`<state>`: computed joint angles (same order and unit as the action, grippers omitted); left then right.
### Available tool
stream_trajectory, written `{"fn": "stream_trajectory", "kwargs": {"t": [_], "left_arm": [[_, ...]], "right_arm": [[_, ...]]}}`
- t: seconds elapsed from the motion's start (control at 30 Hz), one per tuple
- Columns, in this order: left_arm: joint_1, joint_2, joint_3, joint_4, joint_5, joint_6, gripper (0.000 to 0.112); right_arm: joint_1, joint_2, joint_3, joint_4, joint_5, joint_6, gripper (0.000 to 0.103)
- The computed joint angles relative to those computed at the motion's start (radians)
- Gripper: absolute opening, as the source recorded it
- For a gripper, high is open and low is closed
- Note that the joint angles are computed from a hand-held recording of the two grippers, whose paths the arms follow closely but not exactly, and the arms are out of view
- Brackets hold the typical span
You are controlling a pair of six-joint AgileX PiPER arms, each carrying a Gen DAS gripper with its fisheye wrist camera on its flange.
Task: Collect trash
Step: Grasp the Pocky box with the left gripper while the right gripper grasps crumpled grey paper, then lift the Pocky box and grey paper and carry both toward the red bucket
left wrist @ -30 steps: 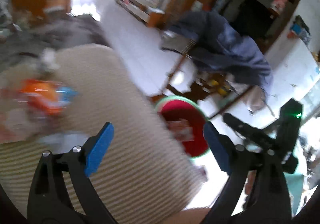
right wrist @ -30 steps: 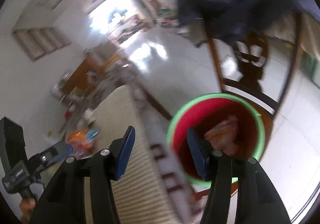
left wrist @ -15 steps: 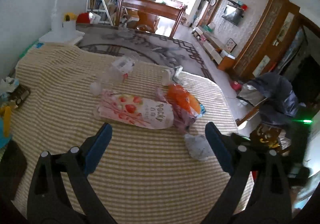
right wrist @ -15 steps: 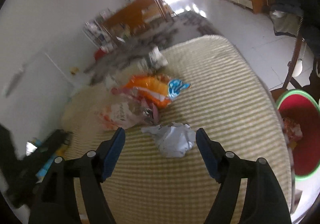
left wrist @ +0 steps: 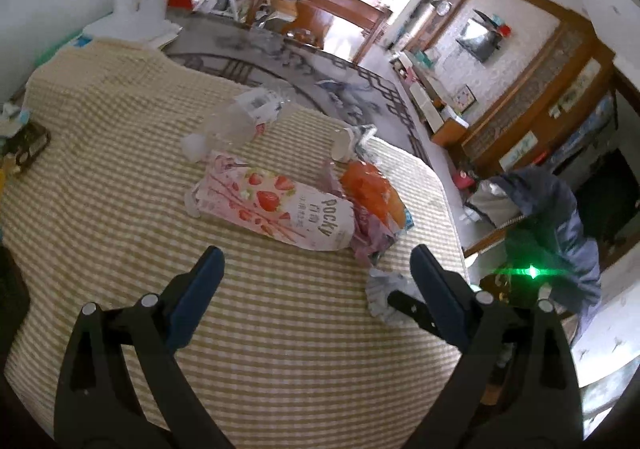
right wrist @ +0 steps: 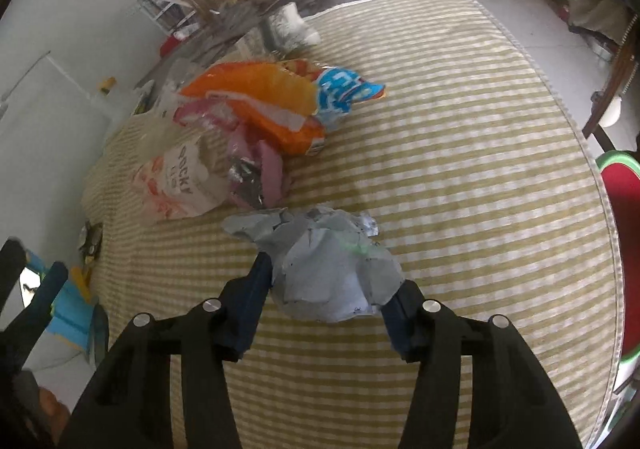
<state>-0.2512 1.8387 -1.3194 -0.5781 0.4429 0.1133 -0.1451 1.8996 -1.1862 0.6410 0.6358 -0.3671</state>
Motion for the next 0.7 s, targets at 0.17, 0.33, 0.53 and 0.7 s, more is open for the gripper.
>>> {"fn": "stream_trajectory", "kwargs": {"t": [0.17,0.33,0.53,0.7], "left_arm": [[0.041,0.089,-0.083,-0.015,0.047,-0.109,0.092],[0.052,0.287,-0.316,0.098,0.155,-0.384,0.092],[0.023,0.475,-0.586,0.245,0.27,-0.626,0.092],[-0.003,0.598,-0.782,0.362,0.367,-0.725,0.092]], "right_arm": [[-0.061,-0.071,0.086,0.261,0.041,-0.218,0.046],[-0.073,-0.121,0.125,0.286,0.03,-0.252,0.046],[-0.072,-0.124,0.12,0.287,0.039,-0.26,0.047],[-0.064,-0.133,0.13,0.284,0.029,-0.271,0.047]]}}
